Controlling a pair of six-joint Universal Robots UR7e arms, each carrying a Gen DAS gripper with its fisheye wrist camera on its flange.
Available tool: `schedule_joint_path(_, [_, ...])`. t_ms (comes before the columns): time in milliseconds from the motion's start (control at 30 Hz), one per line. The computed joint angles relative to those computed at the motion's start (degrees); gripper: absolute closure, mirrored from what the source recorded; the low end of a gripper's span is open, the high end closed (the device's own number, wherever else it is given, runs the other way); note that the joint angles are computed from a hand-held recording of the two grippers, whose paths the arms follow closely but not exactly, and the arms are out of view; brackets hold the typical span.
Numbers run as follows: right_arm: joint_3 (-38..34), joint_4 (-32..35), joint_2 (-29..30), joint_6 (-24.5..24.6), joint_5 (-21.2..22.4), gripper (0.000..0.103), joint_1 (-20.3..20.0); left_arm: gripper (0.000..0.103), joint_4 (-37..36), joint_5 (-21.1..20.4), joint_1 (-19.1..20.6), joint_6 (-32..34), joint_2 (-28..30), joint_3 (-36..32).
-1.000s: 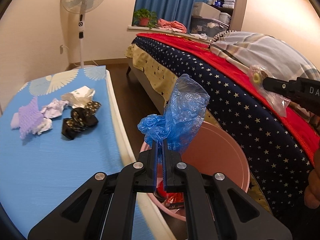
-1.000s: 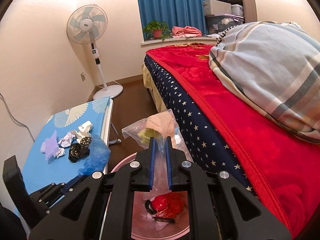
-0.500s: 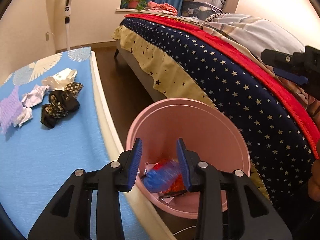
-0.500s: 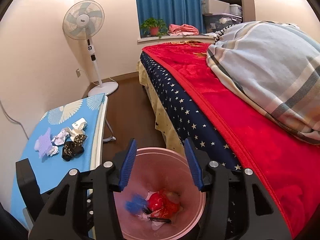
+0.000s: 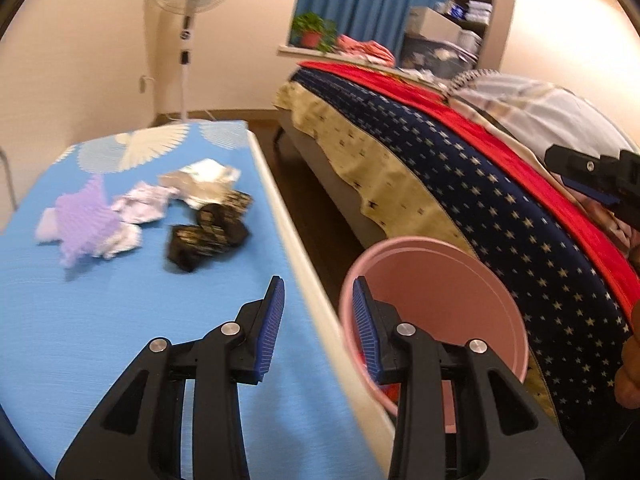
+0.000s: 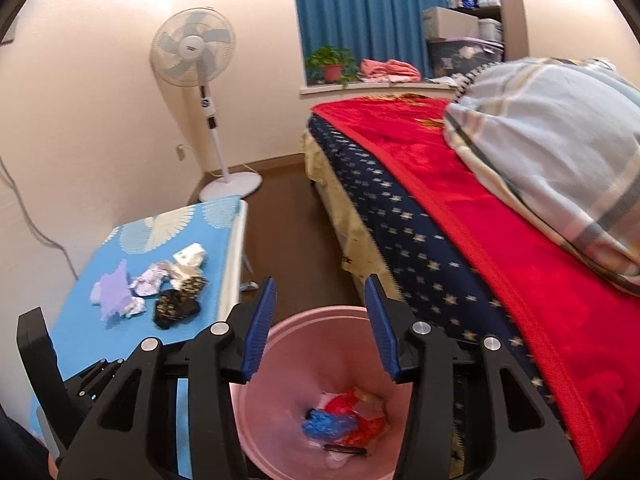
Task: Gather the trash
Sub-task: 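Move both grippers back over the purple net and black pouch on the bed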
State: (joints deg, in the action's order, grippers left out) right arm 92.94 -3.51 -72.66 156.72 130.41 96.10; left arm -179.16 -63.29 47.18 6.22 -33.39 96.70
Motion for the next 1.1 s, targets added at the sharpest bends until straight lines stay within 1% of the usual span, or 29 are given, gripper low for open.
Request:
schedule_joint_path(200, [-3.3, 0.7, 4.5, -0.9, -3.3, 0.063, 1.2, 0.068, -3.7, 3.6, 1.7, -0.4, -1.6, 0.8])
schedule_joint_path(367, [-8.1, 3.9, 9.8, 0.7, -6.0, 0.063, 1.5, 0.068, -5.6, 7.1, 3.5, -0.3, -2.5, 0.9])
schedule_joint_path(533, [-12.8, 5.7, 15.4, 0.2, -8.0, 0.063, 2.1, 0.068, -6.3, 10.1, 5.7, -1.0, -2.6, -0.6])
schedule_joint_path(667, [-16.9, 7.5, 20.0, -0.2, -8.7, 0.063, 1.8, 0.068, -7.1, 12.1, 7.5, -2.3, -2.3, -2.3])
schedule_joint_path(733, [-18.2, 8.2, 21.4, -0.4, -8.9, 0.063, 1.5, 0.068, -7.2, 12.9, 8.5, -2.9, -1.9, -3.5])
schedule_joint_path(867, [-21.9, 10.2, 24.7, 0.2, -9.2, 0.062, 0.4, 0.068, -7.1, 13.7, 9.9, -4.1, -1.0, -5.7])
schedule_joint_path(1000, [-28.4, 16.4, 29.5, 3.2, -9.5, 0.058, -1.0, 0.068, -5.4, 13.4, 11.5, -6.2, 0.0, -8.8])
schedule_joint_path(1100, [-31.9, 18.3, 32.3, 3.9, -9.3, 0.056, -1.7, 0.068, -3.9, 12.7, 12.8, -8.3, 0.9, -11.3])
